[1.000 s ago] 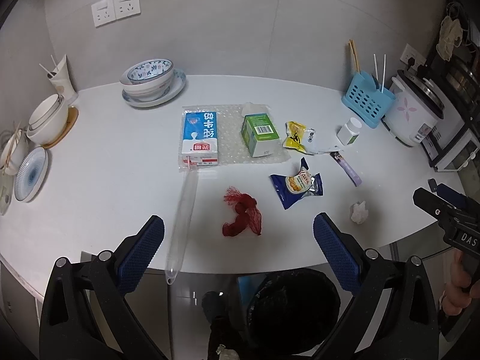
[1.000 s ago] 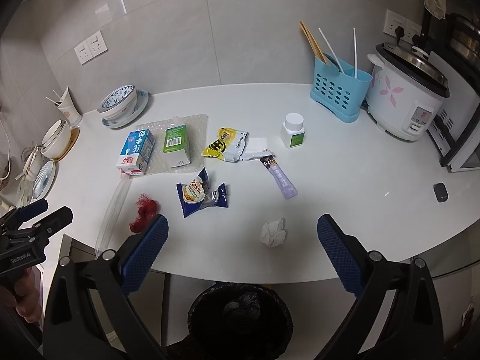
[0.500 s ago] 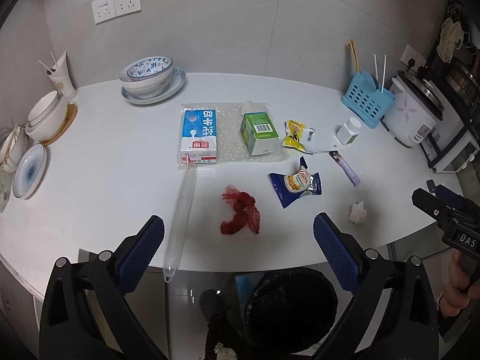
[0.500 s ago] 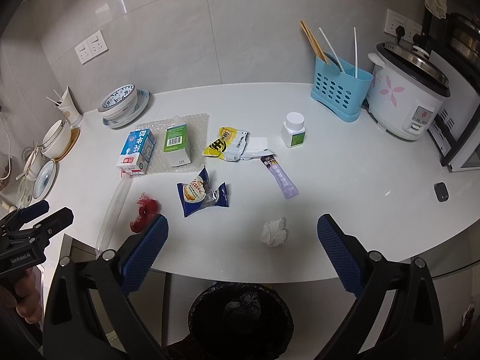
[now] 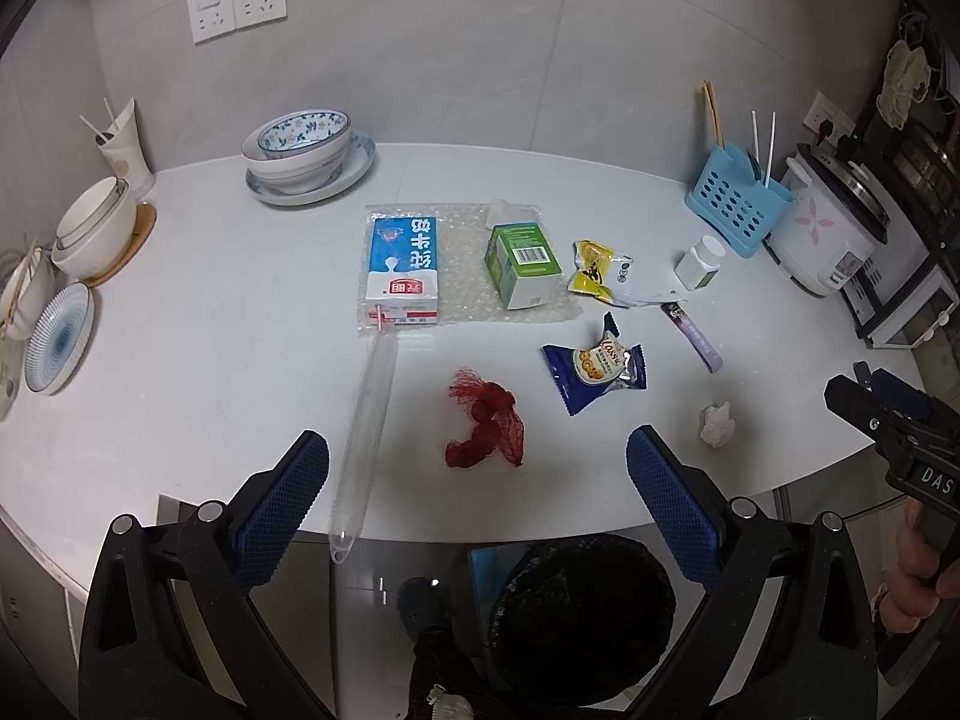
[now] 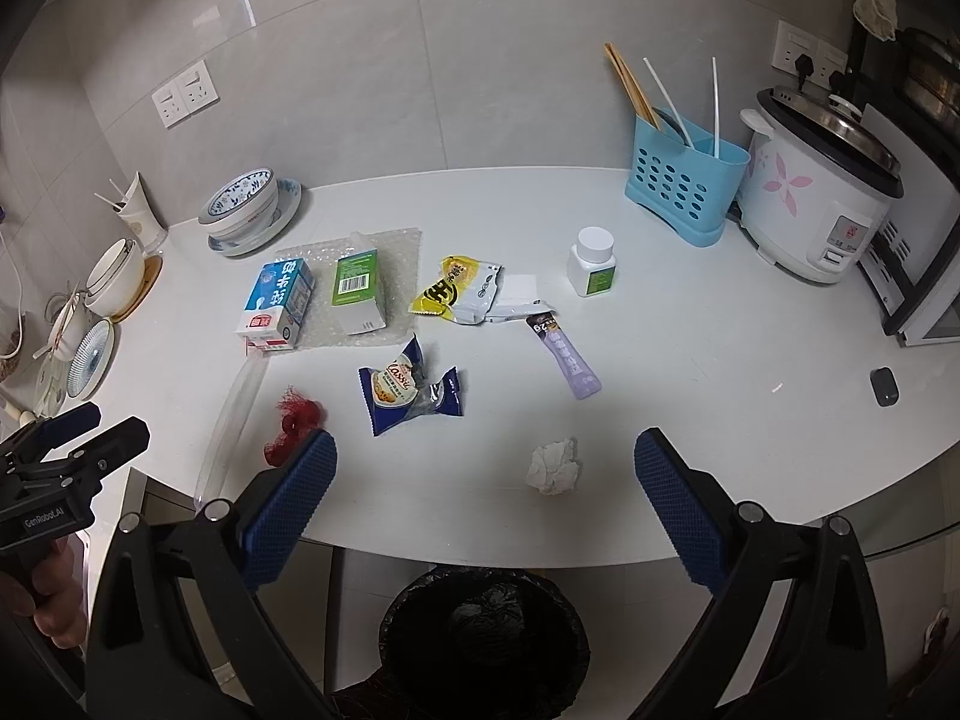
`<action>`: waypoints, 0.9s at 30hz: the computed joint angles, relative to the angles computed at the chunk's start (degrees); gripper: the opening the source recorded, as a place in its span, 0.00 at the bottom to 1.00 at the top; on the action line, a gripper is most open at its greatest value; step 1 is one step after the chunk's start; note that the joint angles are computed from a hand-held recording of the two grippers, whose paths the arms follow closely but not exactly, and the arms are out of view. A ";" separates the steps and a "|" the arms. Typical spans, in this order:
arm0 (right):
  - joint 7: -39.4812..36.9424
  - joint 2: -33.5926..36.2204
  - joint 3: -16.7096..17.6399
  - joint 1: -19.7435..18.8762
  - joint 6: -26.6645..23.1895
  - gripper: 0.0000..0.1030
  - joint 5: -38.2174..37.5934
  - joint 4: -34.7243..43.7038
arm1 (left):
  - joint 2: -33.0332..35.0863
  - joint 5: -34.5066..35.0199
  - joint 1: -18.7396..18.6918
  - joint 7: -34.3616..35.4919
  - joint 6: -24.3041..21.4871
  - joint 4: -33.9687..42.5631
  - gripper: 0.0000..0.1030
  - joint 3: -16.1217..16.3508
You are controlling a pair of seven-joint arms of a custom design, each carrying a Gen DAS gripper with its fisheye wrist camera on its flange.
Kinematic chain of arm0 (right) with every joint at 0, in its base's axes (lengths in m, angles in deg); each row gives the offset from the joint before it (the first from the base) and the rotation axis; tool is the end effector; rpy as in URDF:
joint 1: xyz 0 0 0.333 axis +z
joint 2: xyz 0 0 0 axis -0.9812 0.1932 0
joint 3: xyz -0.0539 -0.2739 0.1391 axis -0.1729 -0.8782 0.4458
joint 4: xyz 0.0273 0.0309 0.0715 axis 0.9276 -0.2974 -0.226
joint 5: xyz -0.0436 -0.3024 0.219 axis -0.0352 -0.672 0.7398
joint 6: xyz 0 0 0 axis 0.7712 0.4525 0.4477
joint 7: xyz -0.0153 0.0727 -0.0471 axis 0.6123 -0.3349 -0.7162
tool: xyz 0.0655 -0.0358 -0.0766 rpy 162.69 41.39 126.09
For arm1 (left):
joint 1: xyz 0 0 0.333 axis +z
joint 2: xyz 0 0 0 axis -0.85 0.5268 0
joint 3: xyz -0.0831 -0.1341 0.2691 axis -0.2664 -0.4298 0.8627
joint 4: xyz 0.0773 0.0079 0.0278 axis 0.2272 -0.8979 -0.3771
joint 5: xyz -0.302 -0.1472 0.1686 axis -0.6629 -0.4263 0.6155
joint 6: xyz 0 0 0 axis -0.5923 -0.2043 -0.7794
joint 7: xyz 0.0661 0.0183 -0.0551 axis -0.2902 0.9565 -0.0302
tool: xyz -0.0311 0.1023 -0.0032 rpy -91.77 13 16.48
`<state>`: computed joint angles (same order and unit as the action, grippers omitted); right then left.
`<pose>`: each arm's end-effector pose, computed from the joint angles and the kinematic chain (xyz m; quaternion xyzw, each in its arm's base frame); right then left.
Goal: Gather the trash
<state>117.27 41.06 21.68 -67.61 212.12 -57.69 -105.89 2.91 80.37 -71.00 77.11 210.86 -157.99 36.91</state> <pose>0.4410 0.1542 0.5962 -0.7324 0.6091 -0.1627 0.2572 0.3952 -0.1893 0.5918 -0.7289 0.6217 -0.2210 0.1827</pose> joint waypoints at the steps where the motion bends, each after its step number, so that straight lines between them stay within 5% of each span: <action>1: 0.03 -0.02 -0.01 0.05 0.00 0.93 0.07 -0.06 | -0.04 -0.02 0.02 0.04 0.00 -0.08 0.94 0.09; 14: 2.63 3.73 1.09 1.10 -1.28 0.93 -1.18 2.89 | 0.69 -1.95 0.88 3.13 0.20 -0.96 0.94 2.22; 27: 6.80 23.07 0.08 5.96 -4.00 0.93 -5.28 15.69 | 9.72 -5.50 4.72 10.40 2.77 -2.14 0.93 5.69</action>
<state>124.08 64.13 21.76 -61.65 208.12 -62.97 -90.19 12.62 74.87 -66.27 87.51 213.63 -160.13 42.60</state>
